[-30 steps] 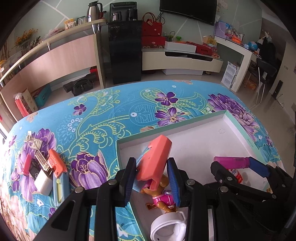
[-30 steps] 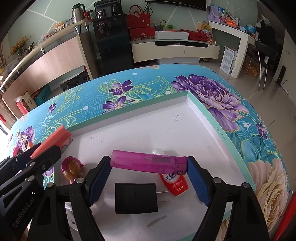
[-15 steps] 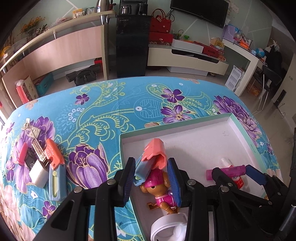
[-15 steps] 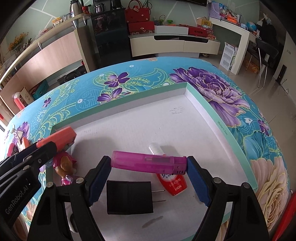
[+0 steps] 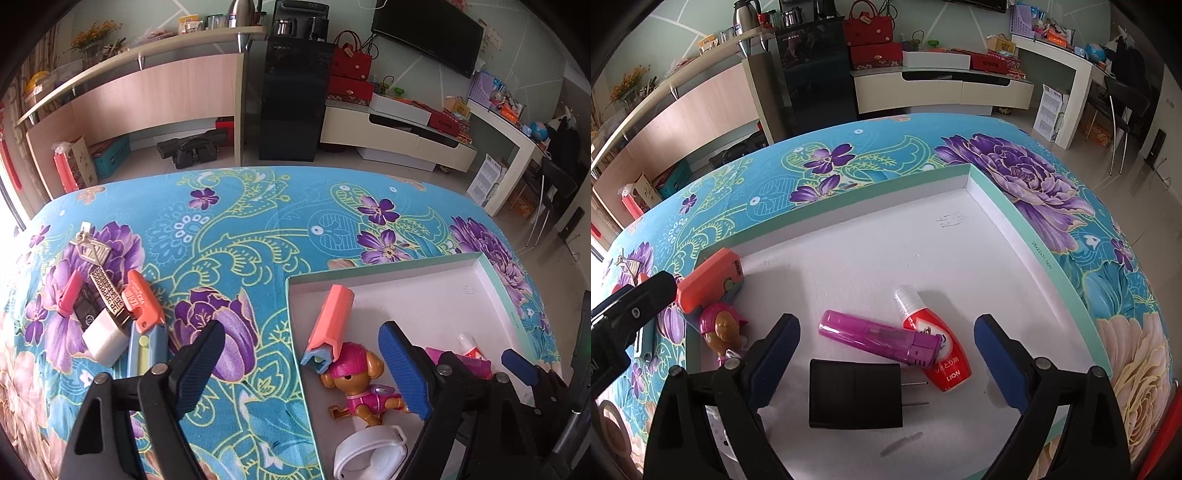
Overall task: Organize rigid objects
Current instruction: 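Open the left tool to release the pink item while the right tool releases the lighter, then withdraw both tools from the tray back toward the object pile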
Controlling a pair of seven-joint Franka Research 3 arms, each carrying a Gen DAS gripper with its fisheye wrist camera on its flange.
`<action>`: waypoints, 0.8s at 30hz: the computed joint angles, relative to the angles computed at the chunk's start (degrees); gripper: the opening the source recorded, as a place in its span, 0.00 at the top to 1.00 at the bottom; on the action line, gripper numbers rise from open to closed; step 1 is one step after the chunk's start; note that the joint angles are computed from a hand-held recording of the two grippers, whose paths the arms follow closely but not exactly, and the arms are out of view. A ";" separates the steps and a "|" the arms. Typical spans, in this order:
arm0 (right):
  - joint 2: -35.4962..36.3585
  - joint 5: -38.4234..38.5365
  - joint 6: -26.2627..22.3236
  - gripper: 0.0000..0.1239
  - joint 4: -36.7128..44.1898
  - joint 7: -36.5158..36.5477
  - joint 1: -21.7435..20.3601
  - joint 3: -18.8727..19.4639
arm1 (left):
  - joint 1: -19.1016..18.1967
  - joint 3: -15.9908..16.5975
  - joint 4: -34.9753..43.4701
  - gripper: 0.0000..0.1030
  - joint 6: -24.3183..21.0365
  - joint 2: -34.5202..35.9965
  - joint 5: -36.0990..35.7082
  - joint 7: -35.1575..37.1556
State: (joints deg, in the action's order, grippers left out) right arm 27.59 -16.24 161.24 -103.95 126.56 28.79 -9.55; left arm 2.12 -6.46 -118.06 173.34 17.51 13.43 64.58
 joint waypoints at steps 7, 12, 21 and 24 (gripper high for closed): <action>0.10 -1.16 0.40 0.18 0.05 1.05 1.26 -1.17 | -4.69 7.83 0.21 0.00 -3.69 -0.37 7.80 -11.84; 0.02 -2.78 0.54 0.17 0.01 3.02 2.02 -2.00 | -2.00 7.41 -1.13 0.00 -3.24 -1.04 8.00 -15.16; -0.05 -4.77 4.40 0.17 0.17 3.45 3.32 -1.98 | -2.46 13.62 -2.63 0.00 -6.41 -3.21 22.11 -29.67; 0.43 -4.99 7.00 0.17 0.95 3.02 4.75 -2.27 | -0.86 14.39 -3.79 0.00 -6.67 -4.69 26.60 -34.24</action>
